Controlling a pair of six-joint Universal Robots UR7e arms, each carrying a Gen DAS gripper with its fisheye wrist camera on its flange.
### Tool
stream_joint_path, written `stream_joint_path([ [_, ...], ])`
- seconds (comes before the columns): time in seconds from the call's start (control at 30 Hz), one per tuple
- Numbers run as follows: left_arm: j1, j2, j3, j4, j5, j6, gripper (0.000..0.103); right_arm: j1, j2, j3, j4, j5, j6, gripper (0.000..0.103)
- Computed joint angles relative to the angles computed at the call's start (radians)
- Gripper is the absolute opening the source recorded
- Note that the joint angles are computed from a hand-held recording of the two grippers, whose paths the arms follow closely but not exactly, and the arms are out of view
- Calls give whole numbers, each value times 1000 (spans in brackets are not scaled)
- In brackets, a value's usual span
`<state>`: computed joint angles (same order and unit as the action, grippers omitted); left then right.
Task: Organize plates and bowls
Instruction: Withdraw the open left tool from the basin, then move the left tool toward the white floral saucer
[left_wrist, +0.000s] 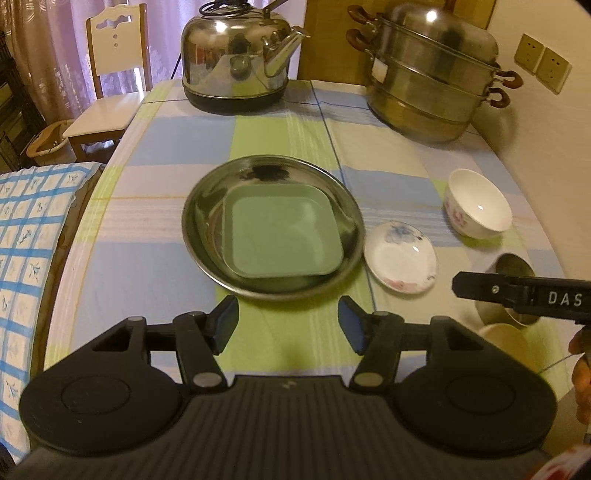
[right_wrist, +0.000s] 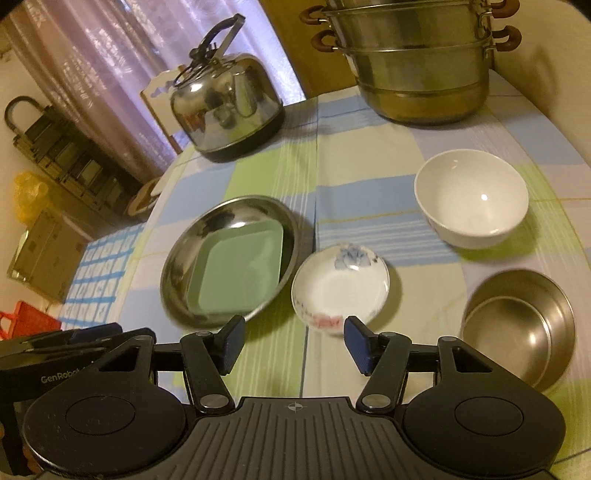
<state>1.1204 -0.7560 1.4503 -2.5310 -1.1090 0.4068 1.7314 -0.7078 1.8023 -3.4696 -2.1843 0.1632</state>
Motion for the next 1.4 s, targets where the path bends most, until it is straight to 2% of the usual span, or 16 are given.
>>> stream_joint_path([
  [0.13,-20,-33,74,-31,7,-28,63,7,-19,46,-19,2,-3,59],
  [0.33,-58,-74,190,-125,55,-47,80,20,-40,101,-27,-38,-22,60],
  [0.53,-95,-109,288,-210,89,-71,89,15,-79,181,-72,-16,-23,61],
  [0.87,-137,-161,395,-249,96,-153,89,2,-140,295,-150,48,-31,62],
  [1.07,-152,-175,434,-272,100,-173,89,-1,-155,334,-168,43,-38,62],
  [1.4,-134,-130,375,-249,95,-168,89,-19,-153,324,-182,47,-26,62],
])
